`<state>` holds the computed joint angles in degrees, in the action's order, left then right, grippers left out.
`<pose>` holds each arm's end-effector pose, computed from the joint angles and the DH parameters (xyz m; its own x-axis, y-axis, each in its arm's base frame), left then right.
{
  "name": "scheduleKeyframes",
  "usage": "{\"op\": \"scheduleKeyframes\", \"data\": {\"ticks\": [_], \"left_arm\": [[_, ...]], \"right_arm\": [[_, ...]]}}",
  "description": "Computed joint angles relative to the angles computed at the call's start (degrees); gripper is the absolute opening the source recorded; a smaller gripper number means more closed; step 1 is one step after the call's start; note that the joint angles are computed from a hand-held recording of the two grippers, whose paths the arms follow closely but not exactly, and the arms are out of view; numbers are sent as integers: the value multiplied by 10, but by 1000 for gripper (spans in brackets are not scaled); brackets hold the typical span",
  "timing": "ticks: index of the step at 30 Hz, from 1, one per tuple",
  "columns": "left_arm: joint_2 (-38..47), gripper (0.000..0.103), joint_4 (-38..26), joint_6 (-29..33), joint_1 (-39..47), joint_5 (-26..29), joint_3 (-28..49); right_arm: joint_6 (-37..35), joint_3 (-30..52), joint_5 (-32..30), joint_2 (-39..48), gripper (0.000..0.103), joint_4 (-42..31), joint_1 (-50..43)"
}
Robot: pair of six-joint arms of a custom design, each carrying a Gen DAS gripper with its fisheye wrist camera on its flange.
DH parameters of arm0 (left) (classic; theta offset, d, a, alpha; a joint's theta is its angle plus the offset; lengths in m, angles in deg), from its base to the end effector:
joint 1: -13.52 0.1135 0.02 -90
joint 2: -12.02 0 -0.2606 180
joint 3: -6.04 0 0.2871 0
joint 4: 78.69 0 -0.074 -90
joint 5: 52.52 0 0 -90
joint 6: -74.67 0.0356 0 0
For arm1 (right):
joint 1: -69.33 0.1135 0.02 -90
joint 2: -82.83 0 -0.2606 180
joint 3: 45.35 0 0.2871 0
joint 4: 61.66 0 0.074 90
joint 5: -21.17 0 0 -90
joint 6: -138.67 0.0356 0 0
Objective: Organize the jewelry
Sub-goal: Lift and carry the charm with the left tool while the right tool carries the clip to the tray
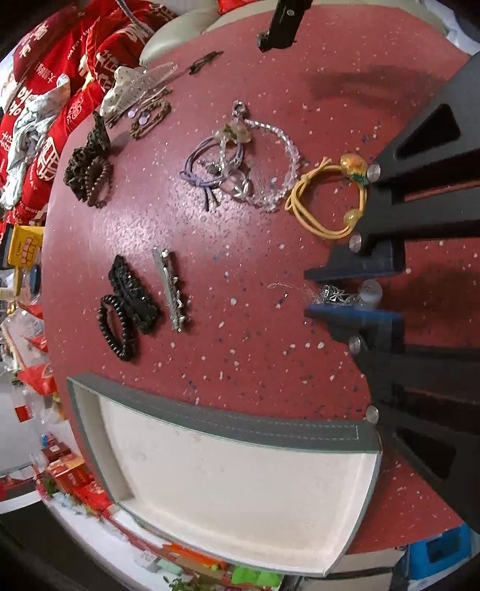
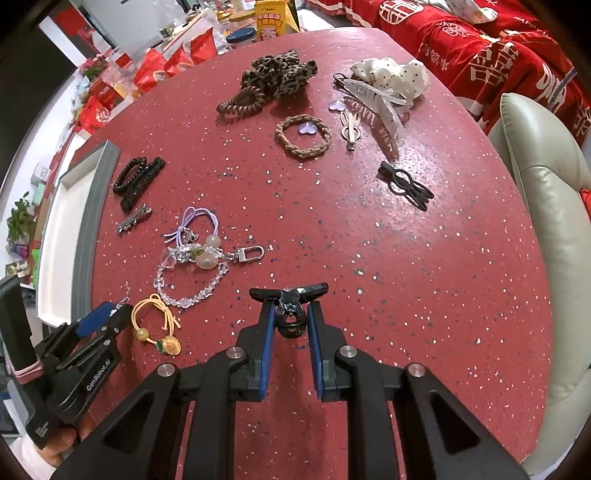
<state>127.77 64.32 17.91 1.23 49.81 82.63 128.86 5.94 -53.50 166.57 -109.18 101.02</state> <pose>0.3715 -0.0887 0.0613 -0.6521 0.6901 -0.3139 0.7357 0.6760 -0.0422 0.2200 0.1248 0.1118 -0.6034 0.7443 -0.2862 0.7460 0.6537 0.1273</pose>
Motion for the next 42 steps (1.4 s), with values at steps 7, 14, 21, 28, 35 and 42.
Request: {"op": "scheduleKeyframes", "data": {"ticks": [7, 14, 21, 28, 35, 42], "left_arm": [[-30, 13, -61, 10, 30, 51, 10], [-54, 13, -133, 38, 69, 86, 46], [-40, 13, -199, 56, 118, 117, 116], [-14, 13, -229, 60, 153, 138, 193], [38, 13, -237, 45, 164, 146, 286], [118, 13, -238, 23, 163, 144, 401]], "right_arm": [[13, 0, 4, -12, 19, -12, 12], [16, 14, 5, -18, 19, -30, 20], [-13, 67, 13, 7, 19, -39, 20], [-69, 146, 12, 71, 19, -22, 6], [-152, 259, 9, 152, 19, -6, -22], [-241, 398, -9, 250, 19, 4, -58]]}}
